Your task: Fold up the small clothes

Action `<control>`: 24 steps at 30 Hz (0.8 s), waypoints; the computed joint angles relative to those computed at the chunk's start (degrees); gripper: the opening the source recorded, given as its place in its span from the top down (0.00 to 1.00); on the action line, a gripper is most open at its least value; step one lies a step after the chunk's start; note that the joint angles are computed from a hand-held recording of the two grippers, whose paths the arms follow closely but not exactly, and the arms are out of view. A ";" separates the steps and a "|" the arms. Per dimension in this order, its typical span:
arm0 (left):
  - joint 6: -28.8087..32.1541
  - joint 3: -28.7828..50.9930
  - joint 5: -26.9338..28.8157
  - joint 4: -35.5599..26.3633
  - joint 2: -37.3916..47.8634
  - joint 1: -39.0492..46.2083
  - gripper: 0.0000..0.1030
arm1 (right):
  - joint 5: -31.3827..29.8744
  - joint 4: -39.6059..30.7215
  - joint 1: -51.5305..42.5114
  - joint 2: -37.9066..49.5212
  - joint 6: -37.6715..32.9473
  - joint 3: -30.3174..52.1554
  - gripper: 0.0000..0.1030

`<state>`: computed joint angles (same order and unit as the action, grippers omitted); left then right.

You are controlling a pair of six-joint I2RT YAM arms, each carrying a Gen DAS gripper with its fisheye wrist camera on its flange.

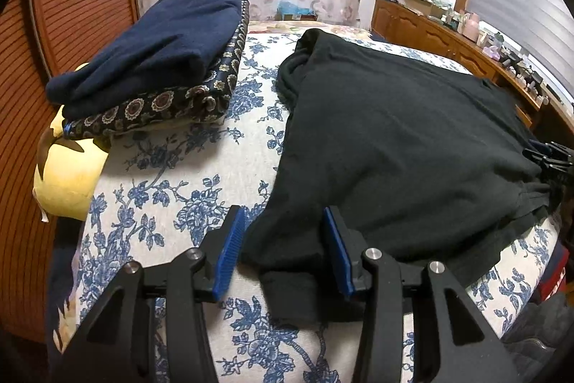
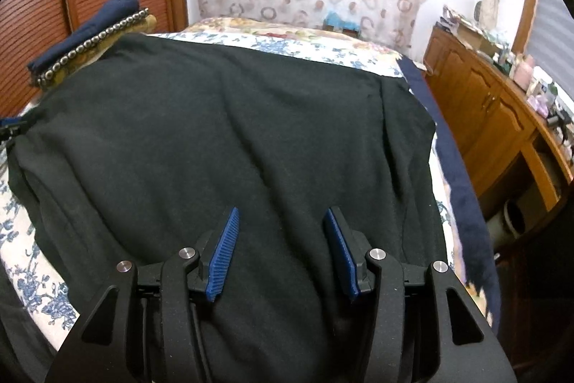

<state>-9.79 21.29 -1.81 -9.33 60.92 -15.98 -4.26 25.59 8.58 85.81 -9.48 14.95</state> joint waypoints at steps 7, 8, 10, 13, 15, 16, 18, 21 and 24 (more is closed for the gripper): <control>-1.10 -0.19 -0.95 0.21 -0.22 -1.17 0.57 | -0.14 0.03 0.00 0.14 0.30 0.21 0.49; -1.09 -0.12 -0.68 0.09 -0.22 -1.31 0.57 | -0.26 -0.06 -0.03 0.17 0.38 0.30 0.49; -1.18 -0.32 0.40 0.24 -0.58 -1.32 0.57 | -0.16 -0.12 0.08 0.04 0.51 0.25 0.49; -2.15 -1.29 0.40 1.52 -1.31 -1.90 0.62 | -0.36 -0.15 -0.15 0.03 0.34 0.27 0.49; -1.68 -1.35 0.49 1.58 -1.41 -2.64 0.74 | -0.26 -0.12 -0.08 0.01 0.29 0.23 0.49; -1.69 -1.15 0.99 1.42 -1.29 -2.53 0.78 | -0.27 -0.08 -0.12 0.00 0.21 0.20 0.49; -1.77 -0.74 3.81 1.06 -1.23 -1.14 0.93 | -0.40 -0.12 -0.15 0.02 0.31 0.24 0.49; -3.27 -1.78 2.78 2.16 -4.99 -1.98 0.95 | -0.26 -0.02 -0.06 0.05 0.35 0.19 0.49; -4.43 -1.10 0.79 1.06 -9.10 -4.84 0.95 | -0.40 0.08 -0.15 0.08 0.35 0.16 0.49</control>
<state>-14.22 20.19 -1.02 -8.27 51.82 -20.82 -4.66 25.67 8.43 85.89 -9.13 15.10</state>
